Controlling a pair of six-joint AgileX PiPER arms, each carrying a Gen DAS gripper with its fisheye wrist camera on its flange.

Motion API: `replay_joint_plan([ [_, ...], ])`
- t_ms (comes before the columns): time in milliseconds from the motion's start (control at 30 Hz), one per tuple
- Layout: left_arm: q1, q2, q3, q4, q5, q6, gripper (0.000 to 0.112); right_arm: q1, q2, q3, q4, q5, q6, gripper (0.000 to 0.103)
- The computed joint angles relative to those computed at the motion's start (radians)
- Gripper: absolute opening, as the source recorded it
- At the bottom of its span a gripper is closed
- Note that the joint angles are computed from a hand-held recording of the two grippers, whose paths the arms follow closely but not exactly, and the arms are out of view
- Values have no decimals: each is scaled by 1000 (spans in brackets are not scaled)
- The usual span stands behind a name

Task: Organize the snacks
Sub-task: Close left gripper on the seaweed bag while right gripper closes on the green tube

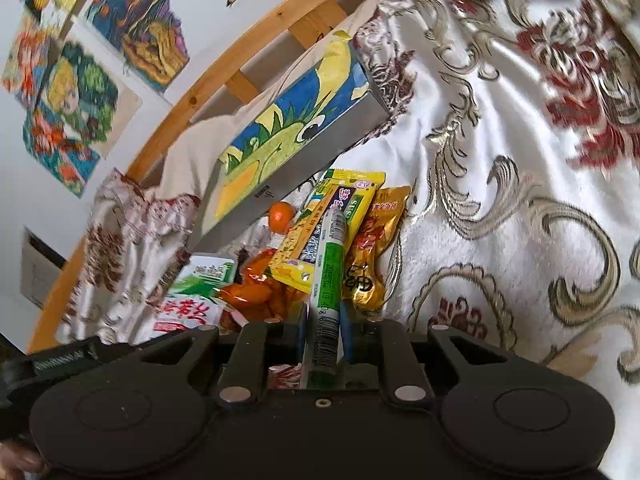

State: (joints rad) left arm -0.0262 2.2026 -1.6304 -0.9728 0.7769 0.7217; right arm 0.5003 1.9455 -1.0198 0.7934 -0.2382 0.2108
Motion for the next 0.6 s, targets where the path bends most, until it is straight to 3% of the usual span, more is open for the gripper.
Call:
replay_joint_plan([
  [200,0,7,-2,8,-7,-7,32,-14,94,-131,315,54,-394,26],
  [367,3,10,-1,-7,-14,-1,32,-26,125,-155,201,60,-280,22],
  [467,6,3,8,-27,-19,15,32,-20,115,-121,60,18,-119,20],
  [600,4,-11,18,-35,-27,24,32,-5,80,-72,20,-20,-61,19],
])
